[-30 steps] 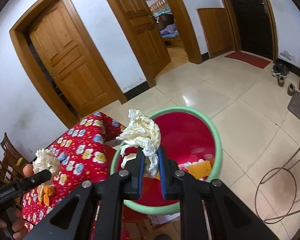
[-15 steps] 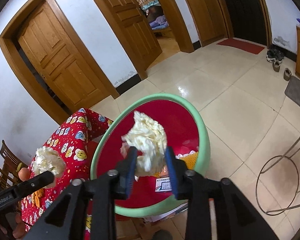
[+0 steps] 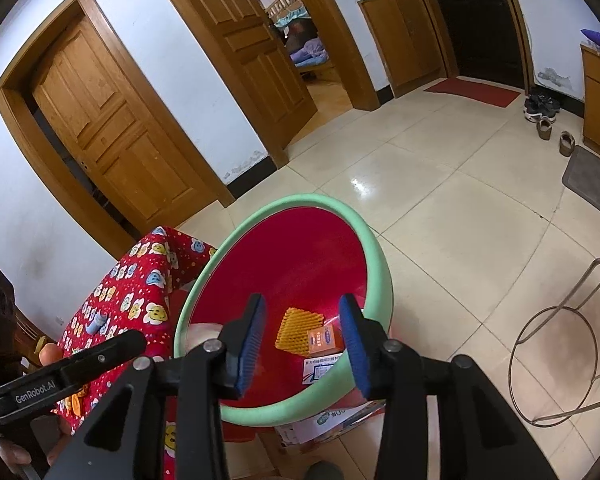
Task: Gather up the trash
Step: 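Open both tools to drop the paper and tissue into the bin, then move both open tools back over the table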
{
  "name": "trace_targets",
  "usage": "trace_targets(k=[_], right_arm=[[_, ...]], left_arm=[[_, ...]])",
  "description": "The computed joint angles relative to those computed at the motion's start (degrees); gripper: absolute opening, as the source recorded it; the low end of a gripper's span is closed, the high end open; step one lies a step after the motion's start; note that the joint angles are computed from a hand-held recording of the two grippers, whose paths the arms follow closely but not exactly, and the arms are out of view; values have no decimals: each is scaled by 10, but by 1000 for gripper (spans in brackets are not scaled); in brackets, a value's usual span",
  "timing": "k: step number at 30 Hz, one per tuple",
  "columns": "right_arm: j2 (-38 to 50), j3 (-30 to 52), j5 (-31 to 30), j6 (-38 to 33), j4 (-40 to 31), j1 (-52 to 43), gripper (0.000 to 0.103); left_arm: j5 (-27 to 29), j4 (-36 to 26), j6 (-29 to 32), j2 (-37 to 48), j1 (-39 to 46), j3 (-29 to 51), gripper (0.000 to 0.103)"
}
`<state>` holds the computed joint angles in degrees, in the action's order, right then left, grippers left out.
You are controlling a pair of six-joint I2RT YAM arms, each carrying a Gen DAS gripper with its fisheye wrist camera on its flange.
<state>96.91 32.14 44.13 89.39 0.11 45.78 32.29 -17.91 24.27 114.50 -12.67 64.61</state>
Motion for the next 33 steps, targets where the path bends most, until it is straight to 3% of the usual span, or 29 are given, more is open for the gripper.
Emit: trace_targets(k=[7, 15, 33], right_arm=[[-1, 19, 12, 6, -24, 17, 47], [5, 70, 32, 12, -76, 42, 59], [78, 217, 17, 11, -154, 81, 64]], left_arm=[[-3, -7, 5, -12, 34, 1, 69], [-1, -31, 34, -29, 93, 13, 69], [-7, -81, 95, 30, 248, 135, 69]])
